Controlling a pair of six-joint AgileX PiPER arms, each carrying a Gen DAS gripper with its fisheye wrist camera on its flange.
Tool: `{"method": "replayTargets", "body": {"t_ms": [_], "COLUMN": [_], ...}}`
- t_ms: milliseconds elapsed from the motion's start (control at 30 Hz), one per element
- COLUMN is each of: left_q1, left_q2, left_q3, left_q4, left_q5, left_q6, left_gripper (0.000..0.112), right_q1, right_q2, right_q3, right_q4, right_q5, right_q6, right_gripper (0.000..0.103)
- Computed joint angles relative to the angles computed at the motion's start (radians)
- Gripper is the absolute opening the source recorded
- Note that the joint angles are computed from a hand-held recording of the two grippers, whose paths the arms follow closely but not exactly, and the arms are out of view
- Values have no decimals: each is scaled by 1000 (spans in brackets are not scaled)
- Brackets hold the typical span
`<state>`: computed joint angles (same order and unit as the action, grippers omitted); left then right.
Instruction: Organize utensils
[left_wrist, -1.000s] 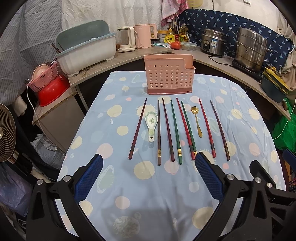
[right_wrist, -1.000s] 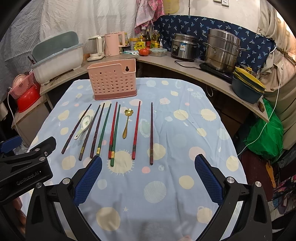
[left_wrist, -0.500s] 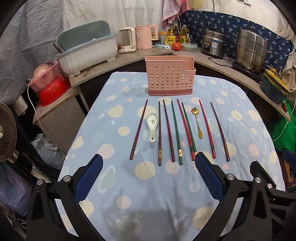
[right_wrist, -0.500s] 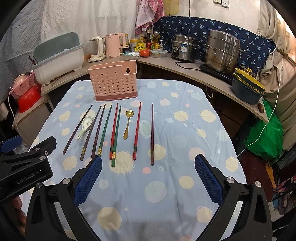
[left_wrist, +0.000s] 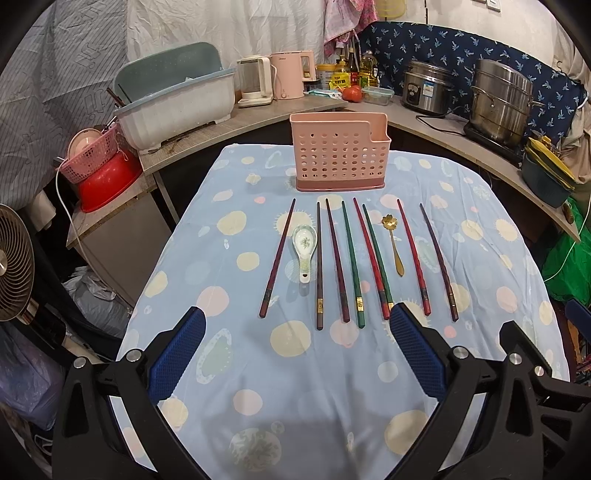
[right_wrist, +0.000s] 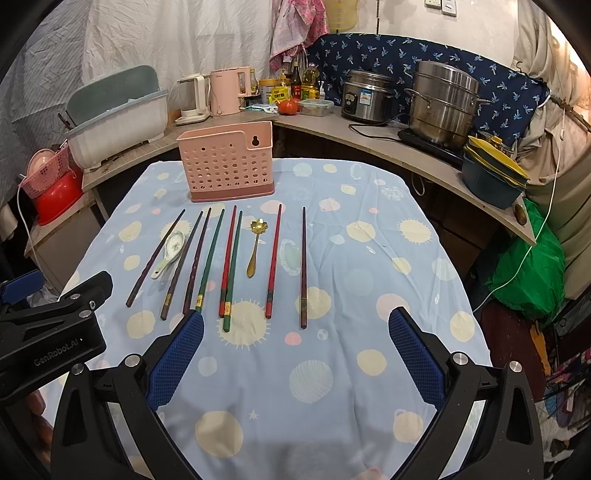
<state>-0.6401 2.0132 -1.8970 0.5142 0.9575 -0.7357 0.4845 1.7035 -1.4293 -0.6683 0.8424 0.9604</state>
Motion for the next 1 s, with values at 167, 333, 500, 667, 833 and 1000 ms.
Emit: {"method": "replayTargets", "body": {"t_ms": [167,333,500,667,833,1000], "left_q1": [0,0,19,21,22,25], "left_q2": [10,12,8,29,38,54], "left_q3": [-7,2,24,6,-7,-26], "left_q4": [1,8,-15,-18,-25,-36], "left_q5": [5,-1,-20,-11,-19,-12], "left_q6": [-3,-14,-25,-9,3,8], "left_gripper": [95,95,96,96,96,96], "right_q1": [0,-4,-9,-21,-28,-37], "right_q2": [-5,-8,-4,5,17,25], "right_q3": [6,15,16,11,0,-2], "right_q4": [2,4,11,25,30,35], "right_q5": [0,-8,-6,-12,-13,-19], "right_q6": [4,3,2,-9,-18,-22], "right_gripper": [97,97,97,97,97,97]}}
